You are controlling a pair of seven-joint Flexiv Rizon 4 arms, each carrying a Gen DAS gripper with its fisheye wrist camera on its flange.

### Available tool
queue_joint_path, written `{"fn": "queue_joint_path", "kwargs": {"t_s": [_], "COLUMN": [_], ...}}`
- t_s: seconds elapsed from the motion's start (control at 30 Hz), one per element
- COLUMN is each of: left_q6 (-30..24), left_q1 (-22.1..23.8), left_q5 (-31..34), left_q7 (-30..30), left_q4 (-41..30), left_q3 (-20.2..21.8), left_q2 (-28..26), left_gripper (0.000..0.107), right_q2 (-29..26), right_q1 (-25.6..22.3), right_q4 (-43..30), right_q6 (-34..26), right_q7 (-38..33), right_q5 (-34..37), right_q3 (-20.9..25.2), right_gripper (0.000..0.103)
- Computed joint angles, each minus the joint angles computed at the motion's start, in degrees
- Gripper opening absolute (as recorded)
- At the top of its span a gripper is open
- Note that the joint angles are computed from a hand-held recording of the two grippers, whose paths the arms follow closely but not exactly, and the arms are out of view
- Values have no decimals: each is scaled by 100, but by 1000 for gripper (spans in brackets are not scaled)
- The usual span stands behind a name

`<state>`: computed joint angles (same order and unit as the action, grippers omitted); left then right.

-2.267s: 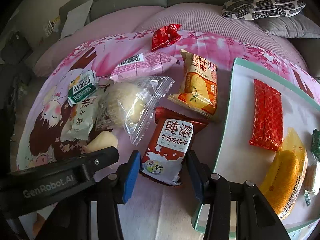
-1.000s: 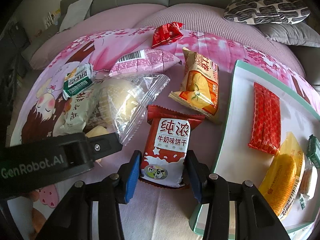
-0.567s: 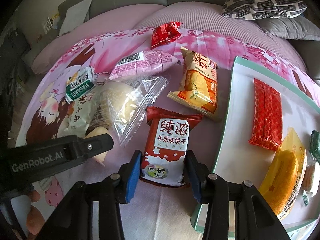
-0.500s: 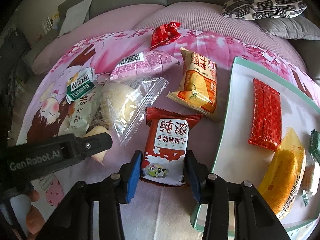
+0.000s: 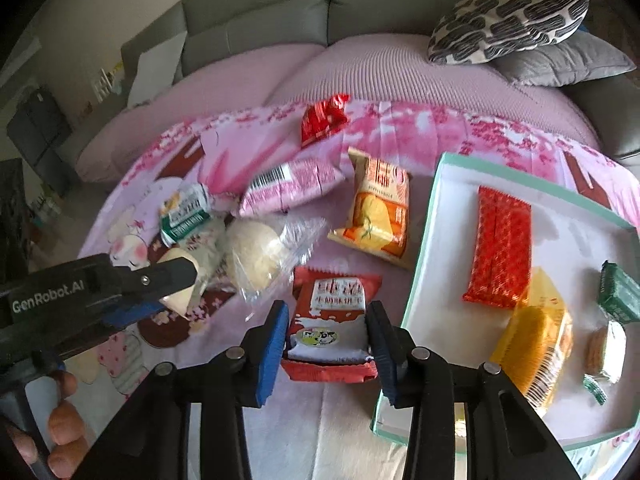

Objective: Organize snacks
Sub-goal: 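Close the right gripper on the milk biscuit pack while the left gripper grasps the cup cake, then lift and carry the milk biscuit pack and cup cake over the tray with both grippers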

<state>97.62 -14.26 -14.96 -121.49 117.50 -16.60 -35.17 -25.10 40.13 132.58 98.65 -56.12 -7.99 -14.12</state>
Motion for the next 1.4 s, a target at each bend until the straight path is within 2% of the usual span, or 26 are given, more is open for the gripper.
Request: {"fn": "queue_joint_path", "kwargs": {"t_s": [0.03,0.1,0.27,0.33,0.47,0.5,0.67,0.73,0.87,0.93,1.03,1.13,1.33,1.4], "left_q6": [37,111,76,-14,-307,-380,-430,-423,-417,-420,-413,-421,-438,-448], "left_q1": [-49,-65,-118,-169,-255,-187,9,64,123,114,126,144,133,139], "left_q5": [4,30,21,-5,-83,-107,-187,-198,-225,-238,-242,-243,-259,-259], "left_q7": [-9,-13,-47,-60,-64,-46,10,33,51,41,44,56,47,57], "left_q4": [-23,7,-27,-53,-114,-106,-84,-76,-79,-91,-85,-89,-108,-116], "left_q3": [48,61,101,163,266,196,-30,-96,-179,-175,-188,-208,-204,-211], "left_q2": [6,36,17,18,-24,-49,-156,-176,-206,-216,-219,-226,-243,-253], "left_gripper": [46,46,46,46,46,46,46,46,46,46,46,46,46,46], "right_q2": [24,74,52,37,-49,-73,-167,-174,-153,-152,-160,-238,-346,-367], "right_q1": [13,-14,-260,-556,-1368,-1418,-1336,-1245,-693,-766,-641,-1048,-878,-652], "right_q4": [17,37,-38,-84,-246,-255,-320,-283,-131,-132,-132,-270,-328,-307], "right_q6": [39,124,19,-65,-321,-354,-686,-682,-560,-490,-517,-722,-952,-975], "right_q7": [-5,-48,-105,-119,-202,-164,-53,-25,204,227,264,177,239,336], "right_q5": [8,36,51,2,-116,-184,-462,-587,-797,-779,-798,-805,-1095,-1249], "right_q3": [-16,26,270,538,1382,1430,1375,1268,661,715,562,1029,885,640], "right_gripper": [39,25,25,25,26,26,31,43,44,44,44,44,45,45]}}
